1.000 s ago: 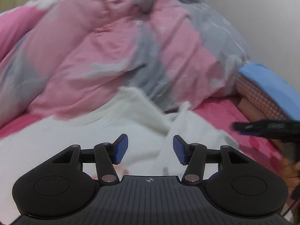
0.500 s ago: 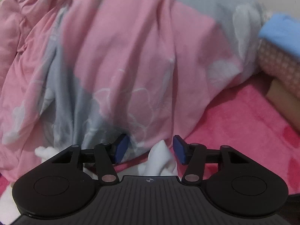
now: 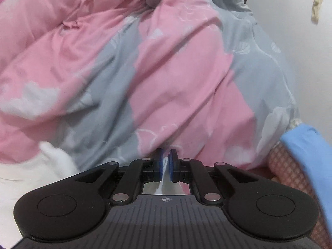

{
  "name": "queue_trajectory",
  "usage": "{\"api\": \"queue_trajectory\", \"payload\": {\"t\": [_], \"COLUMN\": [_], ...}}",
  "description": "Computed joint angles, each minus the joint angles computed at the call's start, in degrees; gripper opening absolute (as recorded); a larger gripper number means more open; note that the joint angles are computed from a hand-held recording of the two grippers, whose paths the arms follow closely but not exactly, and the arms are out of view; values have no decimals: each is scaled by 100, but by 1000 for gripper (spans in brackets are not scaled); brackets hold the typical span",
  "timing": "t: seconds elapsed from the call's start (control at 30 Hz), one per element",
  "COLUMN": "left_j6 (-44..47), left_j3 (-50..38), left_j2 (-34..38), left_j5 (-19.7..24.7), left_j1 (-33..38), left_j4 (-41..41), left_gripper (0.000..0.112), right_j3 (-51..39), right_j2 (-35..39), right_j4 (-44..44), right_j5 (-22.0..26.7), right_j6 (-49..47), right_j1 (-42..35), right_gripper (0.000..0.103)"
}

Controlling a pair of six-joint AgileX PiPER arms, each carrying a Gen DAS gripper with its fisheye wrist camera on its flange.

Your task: Fold clothes

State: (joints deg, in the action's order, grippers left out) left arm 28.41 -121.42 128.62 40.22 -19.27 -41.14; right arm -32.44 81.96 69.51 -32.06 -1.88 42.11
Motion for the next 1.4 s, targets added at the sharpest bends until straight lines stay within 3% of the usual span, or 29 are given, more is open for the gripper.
{"api": "queue_trajectory", "payload": {"t": [0.07, 0.17, 0.3, 0.37, 0.53, 0.7, 0.9, 1.0, 1.2, 1.4], "left_j6": [509, 1063, 1991, 2322, 3960, 5938, 6581, 6518, 6292, 6347], "left_j3": [47, -212, -54, 38, 1306, 2399, 2028, 1888, 1219, 1301], "left_j2": [58, 90, -313, -457, -953, -1287, -1001, -803, -432, -333], "left_j5": [64, 567, 660, 391, -528, -1048, -947, -1167, -575, -986], "left_j1": [82, 348, 736, 787, 862, 865, 488, 253, 169, 28], "left_j4": [-580, -1289, -1476, -860, 127, -759, -477, 29, 553, 875], "left_gripper": [6, 12, 25, 27, 27, 27, 27, 27, 27, 24], "right_j3": [47, 156, 145, 128, 111, 115, 106, 129, 131, 112], "right_j2": [28, 6, -2, 15, 52, 26, 78, 57, 47, 37], "right_j4": [-351, -820, -783, -782, -804, -821, -1031, -995, -958, -934], "right_j5": [72, 118, 135, 137, 130, 160, 208, 185, 187, 212], "right_j6": [402, 983, 944, 936, 938, 927, 1064, 1046, 1018, 976], "right_j1": [-142, -269, -281, -287, -297, -317, -429, -398, -387, -403], "right_gripper": [16, 15, 15, 15, 15, 15, 15, 15, 15, 15]}}
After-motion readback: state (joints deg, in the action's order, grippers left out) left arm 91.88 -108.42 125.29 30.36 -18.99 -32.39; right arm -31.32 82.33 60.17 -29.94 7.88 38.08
